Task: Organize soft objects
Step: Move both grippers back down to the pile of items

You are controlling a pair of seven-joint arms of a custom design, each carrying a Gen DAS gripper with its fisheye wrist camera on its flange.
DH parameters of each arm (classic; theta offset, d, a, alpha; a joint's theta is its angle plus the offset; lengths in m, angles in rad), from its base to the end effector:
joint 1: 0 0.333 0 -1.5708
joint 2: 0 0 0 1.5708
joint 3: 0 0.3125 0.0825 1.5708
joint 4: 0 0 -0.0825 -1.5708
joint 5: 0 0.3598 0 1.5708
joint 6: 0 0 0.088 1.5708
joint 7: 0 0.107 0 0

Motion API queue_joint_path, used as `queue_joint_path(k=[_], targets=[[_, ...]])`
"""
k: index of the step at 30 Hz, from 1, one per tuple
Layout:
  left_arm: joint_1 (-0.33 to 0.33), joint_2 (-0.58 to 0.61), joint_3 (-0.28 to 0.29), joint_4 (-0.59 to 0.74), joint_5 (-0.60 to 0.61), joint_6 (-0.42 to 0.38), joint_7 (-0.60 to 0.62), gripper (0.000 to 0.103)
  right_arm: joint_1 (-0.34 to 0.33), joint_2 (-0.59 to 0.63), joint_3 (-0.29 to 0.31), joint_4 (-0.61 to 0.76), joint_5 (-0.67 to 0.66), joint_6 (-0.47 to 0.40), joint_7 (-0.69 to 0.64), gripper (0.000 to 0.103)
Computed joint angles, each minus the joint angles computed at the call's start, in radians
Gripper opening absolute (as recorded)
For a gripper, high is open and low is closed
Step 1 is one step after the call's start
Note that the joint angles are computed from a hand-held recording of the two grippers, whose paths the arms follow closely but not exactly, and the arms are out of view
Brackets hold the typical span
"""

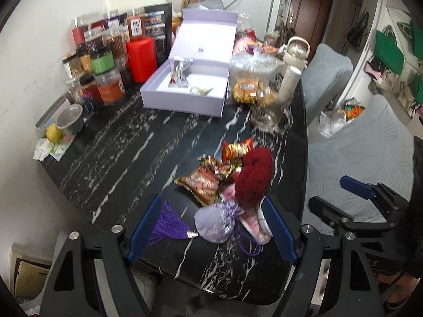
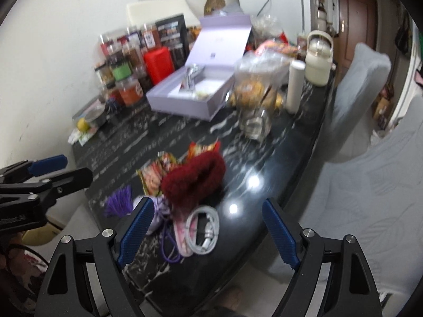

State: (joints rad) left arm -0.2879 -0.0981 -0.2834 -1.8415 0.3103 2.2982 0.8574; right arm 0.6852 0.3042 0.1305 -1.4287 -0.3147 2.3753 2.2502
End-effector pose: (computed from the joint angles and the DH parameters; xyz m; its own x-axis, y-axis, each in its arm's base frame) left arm 0.4644 -0.2995 0.6259 -0.0293 -0.9970 0.0714 -0.8133 -0.0178 -0.5815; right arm 0.4753 0.4791 0.5987 0.3158 -0.9365 -0.1522 -0.7717 -0.1603 -0.6154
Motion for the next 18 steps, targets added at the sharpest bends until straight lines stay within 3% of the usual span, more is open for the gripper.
queue_joint_path(k=[10,18], targets=[[0.002,0.023,0.022,-0.071,-0.125,0.079,0.130,0.079,0.016,0.085,-0.007,0.002,0.039,0.004,0.002,0.080],[0.006,0.079,0.032,-0.064,-0.184,0.081,0.207,0.079,0.019,0.153,-0.010,0.023,0.079,-0.006,0.005,0.076]])
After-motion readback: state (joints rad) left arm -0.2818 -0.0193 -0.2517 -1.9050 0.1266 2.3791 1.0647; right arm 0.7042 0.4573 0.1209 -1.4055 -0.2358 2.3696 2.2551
